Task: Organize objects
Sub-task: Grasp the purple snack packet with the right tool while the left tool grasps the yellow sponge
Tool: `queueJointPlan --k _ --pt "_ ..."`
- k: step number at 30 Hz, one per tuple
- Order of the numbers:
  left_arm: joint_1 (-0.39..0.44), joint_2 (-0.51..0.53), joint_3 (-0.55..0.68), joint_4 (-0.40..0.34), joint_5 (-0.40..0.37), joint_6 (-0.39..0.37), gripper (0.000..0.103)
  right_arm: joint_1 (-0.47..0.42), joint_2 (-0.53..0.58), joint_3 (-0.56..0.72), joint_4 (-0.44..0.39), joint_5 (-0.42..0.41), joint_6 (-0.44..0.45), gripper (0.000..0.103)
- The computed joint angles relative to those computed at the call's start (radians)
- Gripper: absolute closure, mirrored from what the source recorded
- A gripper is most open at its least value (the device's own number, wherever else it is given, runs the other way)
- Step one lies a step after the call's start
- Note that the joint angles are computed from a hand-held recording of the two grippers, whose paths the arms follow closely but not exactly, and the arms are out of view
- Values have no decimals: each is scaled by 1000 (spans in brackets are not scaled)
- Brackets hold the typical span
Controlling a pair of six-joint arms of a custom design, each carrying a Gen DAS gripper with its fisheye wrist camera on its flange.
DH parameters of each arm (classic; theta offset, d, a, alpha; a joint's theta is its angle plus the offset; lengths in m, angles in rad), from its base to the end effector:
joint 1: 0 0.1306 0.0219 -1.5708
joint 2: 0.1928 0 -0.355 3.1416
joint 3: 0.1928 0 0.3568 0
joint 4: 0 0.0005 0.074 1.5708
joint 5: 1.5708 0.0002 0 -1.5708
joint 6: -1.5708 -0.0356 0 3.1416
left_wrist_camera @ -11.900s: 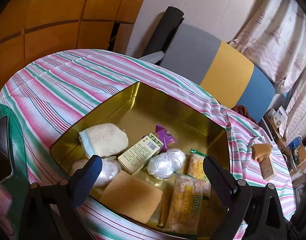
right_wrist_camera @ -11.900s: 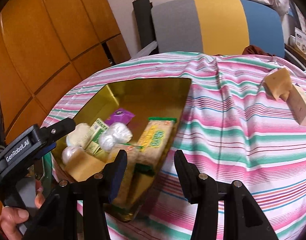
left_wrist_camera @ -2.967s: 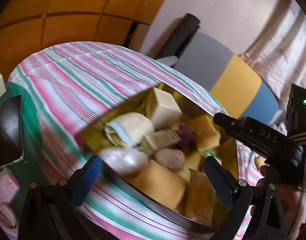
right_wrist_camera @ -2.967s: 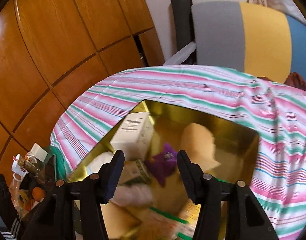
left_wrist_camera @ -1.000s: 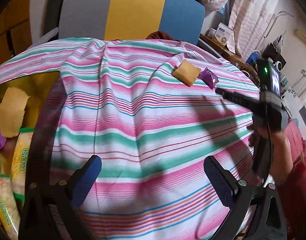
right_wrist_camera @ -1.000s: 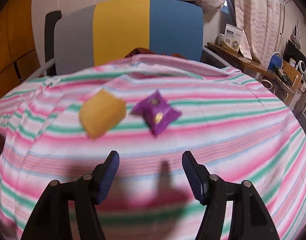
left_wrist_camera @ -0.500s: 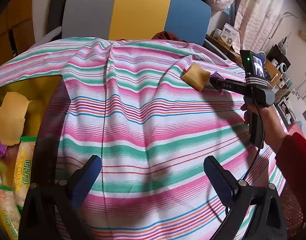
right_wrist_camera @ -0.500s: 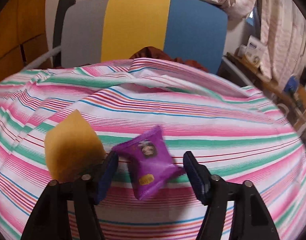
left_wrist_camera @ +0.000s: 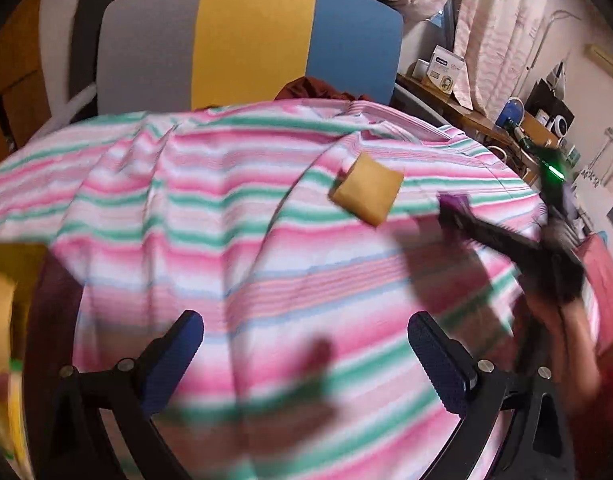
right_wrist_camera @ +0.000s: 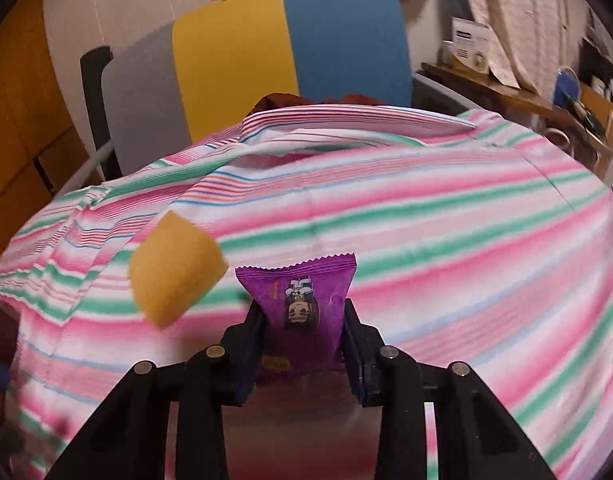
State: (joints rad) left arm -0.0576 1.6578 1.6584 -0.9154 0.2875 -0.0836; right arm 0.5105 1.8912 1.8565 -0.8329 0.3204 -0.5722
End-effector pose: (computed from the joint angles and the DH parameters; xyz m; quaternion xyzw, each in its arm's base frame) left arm 0.5410 -0.0418 0.3862 0.1121 0.9313 -0.1315 0.3206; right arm 0.5487 0.2939 0.3451 0.0835 0.9247 0.0468 0.3685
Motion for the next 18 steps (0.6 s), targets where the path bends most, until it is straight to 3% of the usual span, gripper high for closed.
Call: queueJointPlan --k 4,12,18 --pt "-56 102 119 5 -56 -12 0 28 -43 -80 28 44 -81 68" --pt "-133 304 369 -14 -140 -83 0 41 -59 -115 40 144 -119 68" --pt "-154 387 456 -31 -190 -93 3 35 -66 -128 32 167 -159 68"
